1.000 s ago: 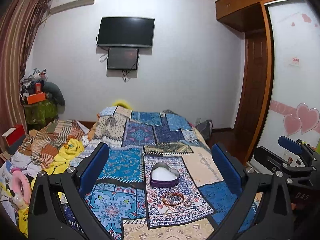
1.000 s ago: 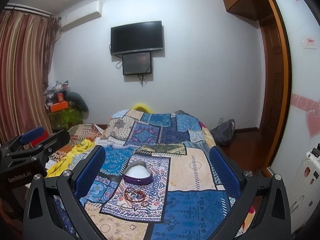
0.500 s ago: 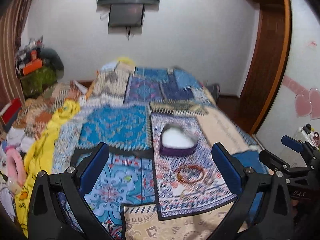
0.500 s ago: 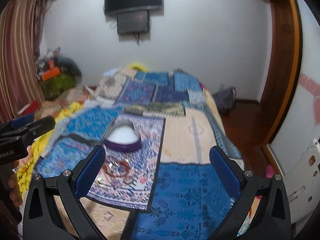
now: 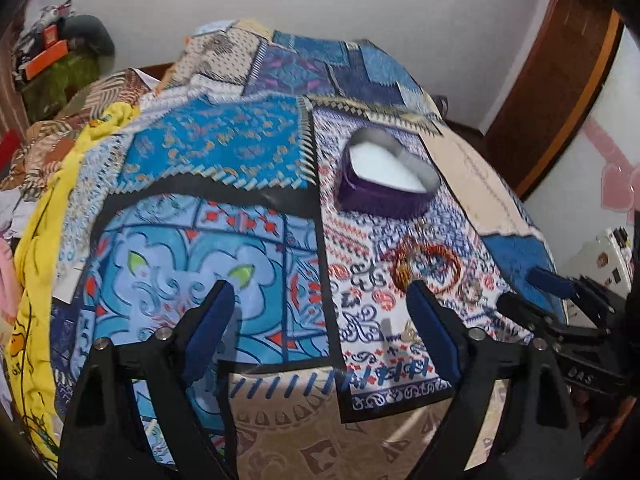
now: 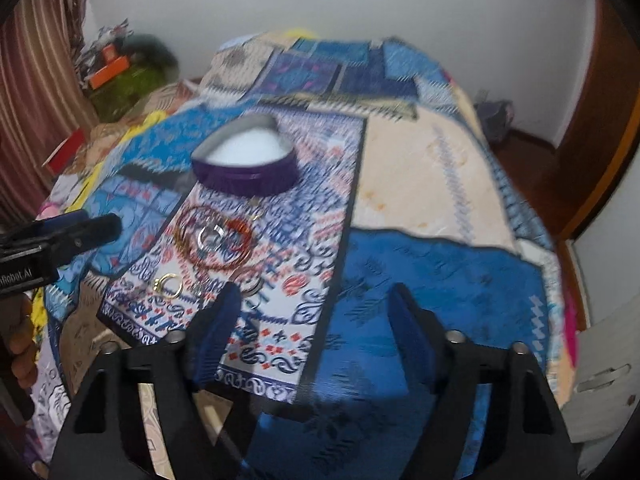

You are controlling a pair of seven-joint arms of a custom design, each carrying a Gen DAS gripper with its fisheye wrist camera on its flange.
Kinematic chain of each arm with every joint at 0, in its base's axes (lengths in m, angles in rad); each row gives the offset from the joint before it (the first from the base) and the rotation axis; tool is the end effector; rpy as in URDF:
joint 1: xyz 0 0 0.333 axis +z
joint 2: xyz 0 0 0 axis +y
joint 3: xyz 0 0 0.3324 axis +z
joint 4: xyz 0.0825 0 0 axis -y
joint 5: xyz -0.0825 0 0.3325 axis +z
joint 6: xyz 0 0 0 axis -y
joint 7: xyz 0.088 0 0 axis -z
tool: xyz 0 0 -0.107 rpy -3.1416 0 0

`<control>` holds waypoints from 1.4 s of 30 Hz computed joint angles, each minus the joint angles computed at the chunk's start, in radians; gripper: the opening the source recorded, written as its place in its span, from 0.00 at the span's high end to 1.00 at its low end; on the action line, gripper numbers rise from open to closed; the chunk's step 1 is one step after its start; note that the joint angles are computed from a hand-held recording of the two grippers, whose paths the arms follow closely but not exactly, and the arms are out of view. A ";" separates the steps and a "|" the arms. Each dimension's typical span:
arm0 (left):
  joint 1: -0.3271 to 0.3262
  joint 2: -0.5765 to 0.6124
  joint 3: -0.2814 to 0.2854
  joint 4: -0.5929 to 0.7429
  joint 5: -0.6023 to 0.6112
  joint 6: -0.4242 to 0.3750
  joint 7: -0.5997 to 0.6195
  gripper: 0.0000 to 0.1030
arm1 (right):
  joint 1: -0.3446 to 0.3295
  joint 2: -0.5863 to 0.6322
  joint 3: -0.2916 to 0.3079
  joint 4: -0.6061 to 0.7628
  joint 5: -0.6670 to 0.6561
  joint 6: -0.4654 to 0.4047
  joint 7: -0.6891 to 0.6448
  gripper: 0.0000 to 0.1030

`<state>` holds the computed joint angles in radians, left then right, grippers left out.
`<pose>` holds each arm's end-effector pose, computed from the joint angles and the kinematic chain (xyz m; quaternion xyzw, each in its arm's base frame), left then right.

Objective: Organize jewelry
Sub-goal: 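Grasp a small ring with the left gripper while the right gripper grasps a gold ring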

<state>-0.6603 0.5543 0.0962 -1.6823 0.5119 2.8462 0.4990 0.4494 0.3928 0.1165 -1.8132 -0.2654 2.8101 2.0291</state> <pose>0.5592 -0.3996 0.3890 -0.6777 0.6567 -0.2923 0.1550 0.5492 0.3515 0.4402 -0.7693 0.5620 -0.1370 0.2711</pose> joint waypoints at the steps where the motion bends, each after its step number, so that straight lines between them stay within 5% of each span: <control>1: 0.013 0.006 -0.019 0.006 -0.012 -0.003 0.024 0.24 | -0.004 0.000 0.006 -0.002 0.003 0.005 -0.010 0.38; 7: 0.070 0.027 -0.114 0.013 -0.127 0.012 0.191 0.49 | -0.069 0.049 0.103 0.059 0.111 -0.020 -0.174 0.54; 19: 0.062 0.041 -0.146 0.022 -0.297 0.035 0.391 0.71 | -0.017 0.106 0.068 0.147 0.126 -0.074 -0.275 0.80; 32: 0.026 0.082 -0.121 0.076 -0.359 0.014 0.446 0.92 | -0.012 0.069 0.046 0.101 0.128 -0.022 -0.226 0.81; 42: -0.043 0.050 -0.033 0.049 -0.285 0.043 0.368 0.92 | -0.001 0.035 0.030 0.073 0.090 0.016 -0.170 0.81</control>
<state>-0.7031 0.6044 0.0633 -1.6333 0.2268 2.8894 0.8672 0.4482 0.4280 0.1460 -1.7401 -0.1752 2.8266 1.8587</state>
